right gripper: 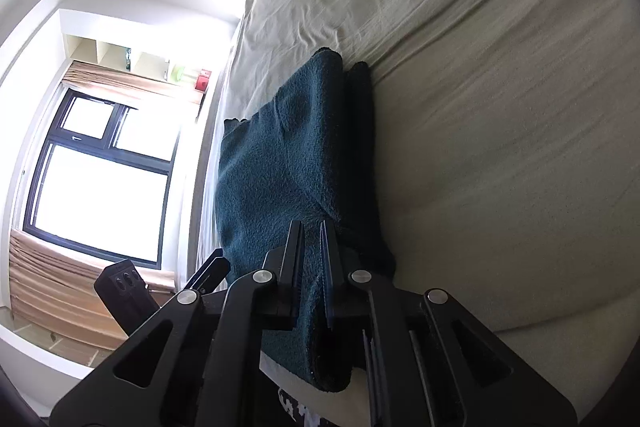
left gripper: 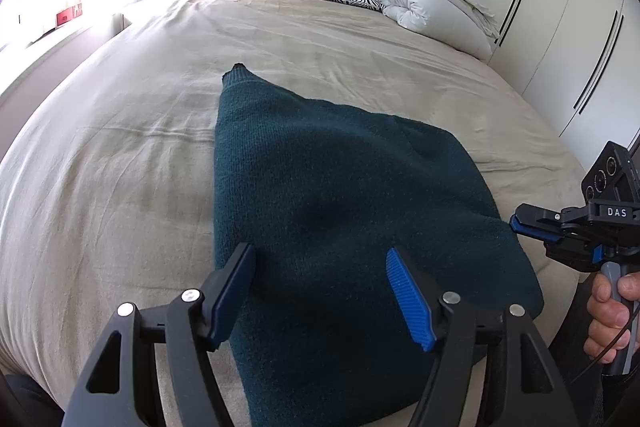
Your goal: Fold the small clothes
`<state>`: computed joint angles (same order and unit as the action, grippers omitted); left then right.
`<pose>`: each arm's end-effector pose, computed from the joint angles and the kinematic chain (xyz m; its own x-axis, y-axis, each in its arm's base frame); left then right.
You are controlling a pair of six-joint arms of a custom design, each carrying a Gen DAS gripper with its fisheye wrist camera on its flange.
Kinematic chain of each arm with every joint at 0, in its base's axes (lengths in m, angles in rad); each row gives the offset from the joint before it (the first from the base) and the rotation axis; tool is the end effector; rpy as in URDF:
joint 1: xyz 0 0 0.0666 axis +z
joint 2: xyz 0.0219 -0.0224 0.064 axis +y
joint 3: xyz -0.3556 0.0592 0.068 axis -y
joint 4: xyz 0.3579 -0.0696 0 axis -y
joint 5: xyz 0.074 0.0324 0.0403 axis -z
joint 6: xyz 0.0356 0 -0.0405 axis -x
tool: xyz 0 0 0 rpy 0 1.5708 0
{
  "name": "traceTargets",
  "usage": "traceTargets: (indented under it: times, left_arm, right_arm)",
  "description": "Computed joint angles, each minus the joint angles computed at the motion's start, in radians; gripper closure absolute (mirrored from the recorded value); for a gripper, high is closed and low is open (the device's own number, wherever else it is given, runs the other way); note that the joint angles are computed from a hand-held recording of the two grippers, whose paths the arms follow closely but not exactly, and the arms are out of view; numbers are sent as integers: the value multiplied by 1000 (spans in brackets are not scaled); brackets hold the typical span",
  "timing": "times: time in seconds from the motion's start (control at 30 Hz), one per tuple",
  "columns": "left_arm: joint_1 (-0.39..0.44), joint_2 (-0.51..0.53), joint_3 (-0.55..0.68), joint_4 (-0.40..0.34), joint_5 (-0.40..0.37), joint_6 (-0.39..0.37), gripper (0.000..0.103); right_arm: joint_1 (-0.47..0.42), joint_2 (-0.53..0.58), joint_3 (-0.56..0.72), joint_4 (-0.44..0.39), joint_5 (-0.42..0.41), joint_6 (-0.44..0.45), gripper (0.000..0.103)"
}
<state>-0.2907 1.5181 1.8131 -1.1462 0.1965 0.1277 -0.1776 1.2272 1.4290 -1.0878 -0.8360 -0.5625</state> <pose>0.4627 -0.1461 0.5113 -0.7662 0.0988 -0.6350 0.3093 0.9228 -0.2296 0.3772 -0.0413 0.4841 -0.8281 0.5119 -0.2286 0.1160 0.5554 0.8235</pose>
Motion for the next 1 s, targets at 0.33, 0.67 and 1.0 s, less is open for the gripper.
traceTargets:
  times: [0.33, 0.67, 1.0]
  left_arm:
    - [-6, -7, -20, 18, -7, -19, 28]
    - [29, -31, -13, 22, 61, 49, 27]
    - [-23, -179, -50, 187, -226, -34, 0]
  right_arm:
    - [104, 16, 66, -153, 96, 122, 93]
    - [21, -54, -100, 6, -14, 85, 96]
    - [92, -136, 75, -58, 395, 201, 84]
